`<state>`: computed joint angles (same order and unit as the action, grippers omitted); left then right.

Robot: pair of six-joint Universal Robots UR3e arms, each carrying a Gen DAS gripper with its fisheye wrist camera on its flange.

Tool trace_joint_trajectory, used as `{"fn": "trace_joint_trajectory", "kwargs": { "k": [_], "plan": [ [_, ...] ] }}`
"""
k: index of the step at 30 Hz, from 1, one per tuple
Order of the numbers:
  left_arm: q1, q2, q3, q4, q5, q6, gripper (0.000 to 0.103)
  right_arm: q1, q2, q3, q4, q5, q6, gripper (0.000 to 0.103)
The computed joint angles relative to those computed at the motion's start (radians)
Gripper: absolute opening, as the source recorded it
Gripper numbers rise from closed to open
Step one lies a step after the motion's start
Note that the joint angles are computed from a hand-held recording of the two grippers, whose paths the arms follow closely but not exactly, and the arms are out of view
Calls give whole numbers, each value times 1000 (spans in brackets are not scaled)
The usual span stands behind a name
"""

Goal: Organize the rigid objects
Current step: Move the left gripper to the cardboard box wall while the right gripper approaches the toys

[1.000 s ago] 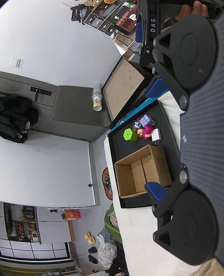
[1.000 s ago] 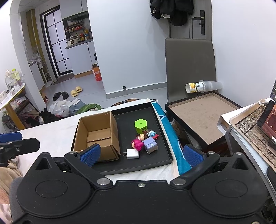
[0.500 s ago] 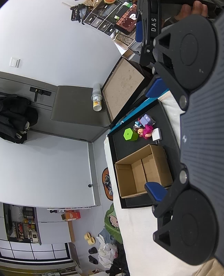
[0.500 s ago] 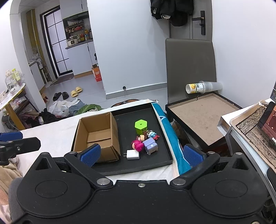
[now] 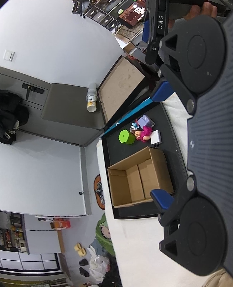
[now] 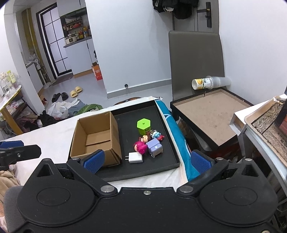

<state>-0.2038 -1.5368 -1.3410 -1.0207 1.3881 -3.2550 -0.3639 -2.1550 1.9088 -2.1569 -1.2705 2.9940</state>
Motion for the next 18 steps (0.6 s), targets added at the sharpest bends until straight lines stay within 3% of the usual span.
{"fn": "trace_joint_trajectory", "kwargs": {
  "k": [18],
  "plan": [
    [93, -133, -4, 41, -74, -10, 103, 10, 166, 63, -154, 7, 74, 103]
  ]
}}
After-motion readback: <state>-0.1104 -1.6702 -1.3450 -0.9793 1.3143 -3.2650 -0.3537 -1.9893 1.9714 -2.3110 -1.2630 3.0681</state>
